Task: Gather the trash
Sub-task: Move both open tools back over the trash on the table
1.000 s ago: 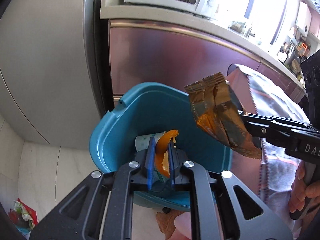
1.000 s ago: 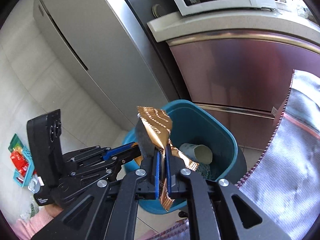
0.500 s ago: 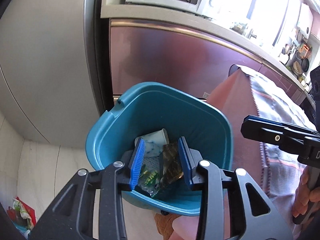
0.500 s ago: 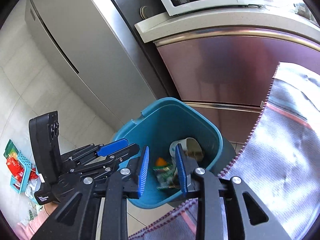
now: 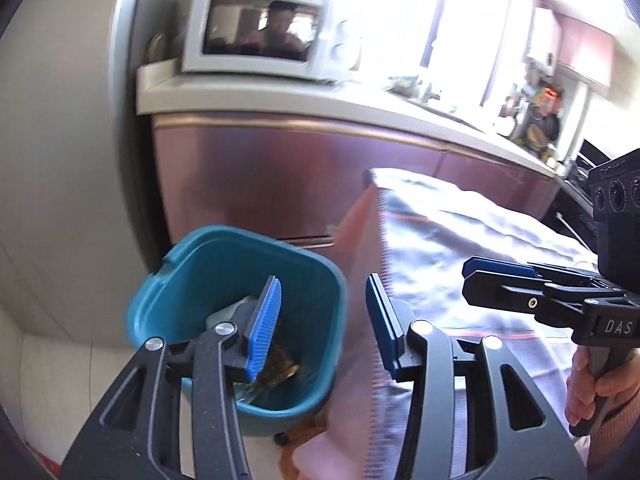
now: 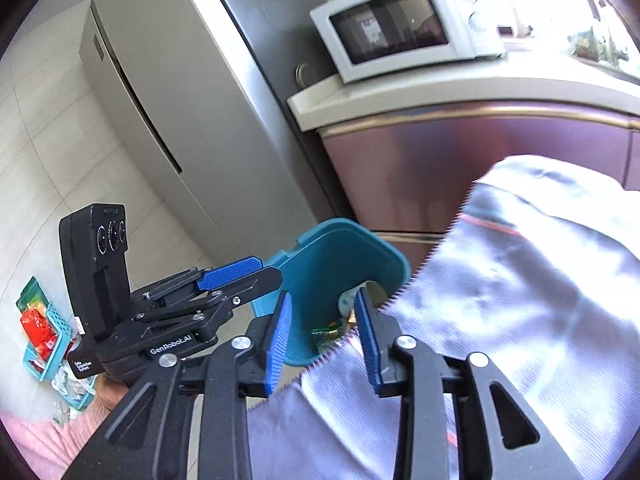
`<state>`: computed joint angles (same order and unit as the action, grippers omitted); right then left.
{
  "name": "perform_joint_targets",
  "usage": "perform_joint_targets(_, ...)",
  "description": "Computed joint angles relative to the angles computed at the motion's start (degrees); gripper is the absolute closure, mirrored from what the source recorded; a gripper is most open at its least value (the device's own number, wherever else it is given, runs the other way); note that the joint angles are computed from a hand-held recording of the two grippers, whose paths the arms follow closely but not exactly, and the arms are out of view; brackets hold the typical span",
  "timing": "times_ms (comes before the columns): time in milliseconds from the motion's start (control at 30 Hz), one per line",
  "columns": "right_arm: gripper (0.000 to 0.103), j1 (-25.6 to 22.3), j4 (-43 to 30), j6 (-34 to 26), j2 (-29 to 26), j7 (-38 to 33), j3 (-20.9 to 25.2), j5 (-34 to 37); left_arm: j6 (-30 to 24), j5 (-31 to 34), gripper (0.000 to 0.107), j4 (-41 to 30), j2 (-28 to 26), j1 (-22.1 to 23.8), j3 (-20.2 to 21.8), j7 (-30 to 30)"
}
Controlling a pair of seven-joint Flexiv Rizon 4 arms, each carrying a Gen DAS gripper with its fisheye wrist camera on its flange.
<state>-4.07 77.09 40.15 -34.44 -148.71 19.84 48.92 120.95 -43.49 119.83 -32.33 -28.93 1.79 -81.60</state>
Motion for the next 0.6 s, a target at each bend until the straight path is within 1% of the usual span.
perform_joint_targets(167,0.069,-3.5,3.7,2.7,3.4,-3.9,-0.3,3.5,0.1,6.9,0.059,-2.8,-0.6,1.5,-3.1,-1.1)
perform_joint_targets(300,0.066,-5.9,5.8,4.3,5.6,-5.9,-1.6,6.4,-2.6,12.0,0.058,-7.2,-2.5,1.7,-5.0,-1.4)
perform_joint_targets(433,0.066,-8.3,7.7,5.8,7.2,-6.8,-3.4,9.2,-7.2,16.7,0.058,-12.8,-5.0,1.5,-6.5,-1.7)
perform_joint_targets(600,0.066,-10.5,8.6,8.8,7.5,-5.4,-5.9,10.7,-14.7,20.8,0.058,-21.2,-8.6,-0.8,-6.0,-1.0)
